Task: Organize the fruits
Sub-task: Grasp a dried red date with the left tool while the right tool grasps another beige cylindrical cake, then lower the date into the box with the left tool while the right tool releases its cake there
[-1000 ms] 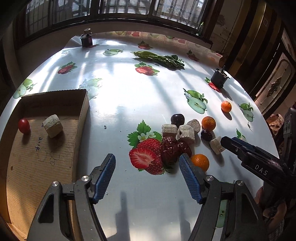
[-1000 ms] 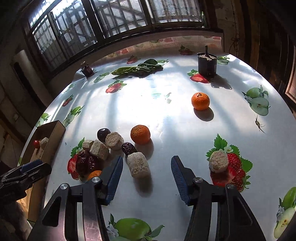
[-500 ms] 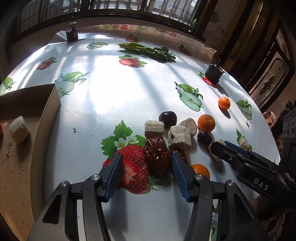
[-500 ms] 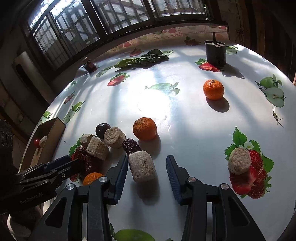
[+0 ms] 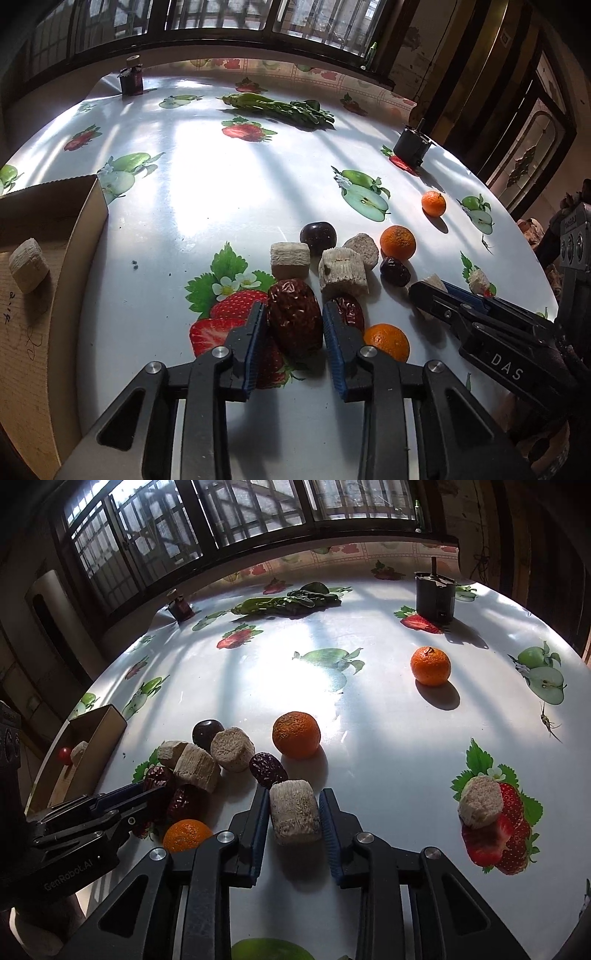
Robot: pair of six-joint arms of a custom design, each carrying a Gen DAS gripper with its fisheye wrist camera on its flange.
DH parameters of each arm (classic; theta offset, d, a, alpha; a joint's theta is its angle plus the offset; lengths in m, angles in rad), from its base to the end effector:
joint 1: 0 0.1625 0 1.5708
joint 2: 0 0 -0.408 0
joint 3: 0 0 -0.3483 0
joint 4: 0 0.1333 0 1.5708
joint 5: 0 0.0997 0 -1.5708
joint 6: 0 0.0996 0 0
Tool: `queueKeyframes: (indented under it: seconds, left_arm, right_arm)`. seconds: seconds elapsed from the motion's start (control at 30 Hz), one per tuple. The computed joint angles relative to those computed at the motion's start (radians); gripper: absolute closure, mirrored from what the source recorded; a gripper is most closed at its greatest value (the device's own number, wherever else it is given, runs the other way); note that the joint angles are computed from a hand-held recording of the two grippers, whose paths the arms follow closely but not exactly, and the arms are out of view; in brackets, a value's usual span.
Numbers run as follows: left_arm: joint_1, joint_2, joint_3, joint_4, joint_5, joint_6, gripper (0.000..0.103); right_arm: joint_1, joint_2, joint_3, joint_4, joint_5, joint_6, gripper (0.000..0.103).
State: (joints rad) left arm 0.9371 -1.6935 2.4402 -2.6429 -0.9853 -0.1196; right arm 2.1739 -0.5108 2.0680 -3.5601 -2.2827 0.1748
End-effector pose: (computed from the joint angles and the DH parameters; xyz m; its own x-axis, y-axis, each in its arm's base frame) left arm -0.0417 -0.3748 0.2841 -0.8376 0.2575 -0.4817 0.4644 0.8000 -0.3799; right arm 0.3300 -0.3589 -0.0130 -0.8564 -0.0709 0.5114 -0.3718 0.7720 -0.5156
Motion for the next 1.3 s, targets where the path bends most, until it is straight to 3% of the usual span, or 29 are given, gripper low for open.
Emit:
queueKeyframes:
  seconds: [0.33, 0.57, 0.73, 0.8, 0.87, 1.03, 1.17, 1.3]
  left_arm:
    - [-0.016, -0.008, 0.030, -0.082, 0.047, 0.000, 0.073]
    - [-0.040, -0.057, 0.056, -0.082, 0.042, -0.011, 0.073]
    - [-0.104, -0.238, 0.076, 0.037, 0.038, -0.068, 0.073]
    - [-0.153, -0.339, 0.077, 0.136, 0.087, -0.095, 0.073]
    - [-0.161, -0.415, 0.048, 0.241, 0.112, -0.110, 0.073]
    - [-0.048, -0.498, -0.063, 0.385, 0.177, -0.124, 0.073]
    - [0.067, -0.500, -0.122, 0.375, 0.261, -0.096, 0.073]
    - [0.221, -0.438, -0.198, 0.333, 0.212, -0.058, 0.073]
  right_arm:
    - [0.023, 0.005, 0.025, -0.110, -0.037, 0.004, 0.074]
    - [0.064, 0.009, 0.040, -0.166, -0.053, 0.026, 0.073]
    - [0.117, 0.005, 0.067, -0.152, -0.019, 0.120, 0.073]
    - [0.145, 0.006, 0.054, -0.120, -0.018, 0.136, 0.073]
    - [0.172, 0.007, 0.029, -0.080, -0.004, 0.142, 0.073]
    - [0.230, 0.042, -0.090, 0.036, 0.047, 0.118, 0.073]
    - [0.253, 0.096, -0.228, 0.162, 0.128, 0.079, 0.073]
    - [0.258, 0.172, -0.402, 0.329, 0.195, 0.043, 0.073]
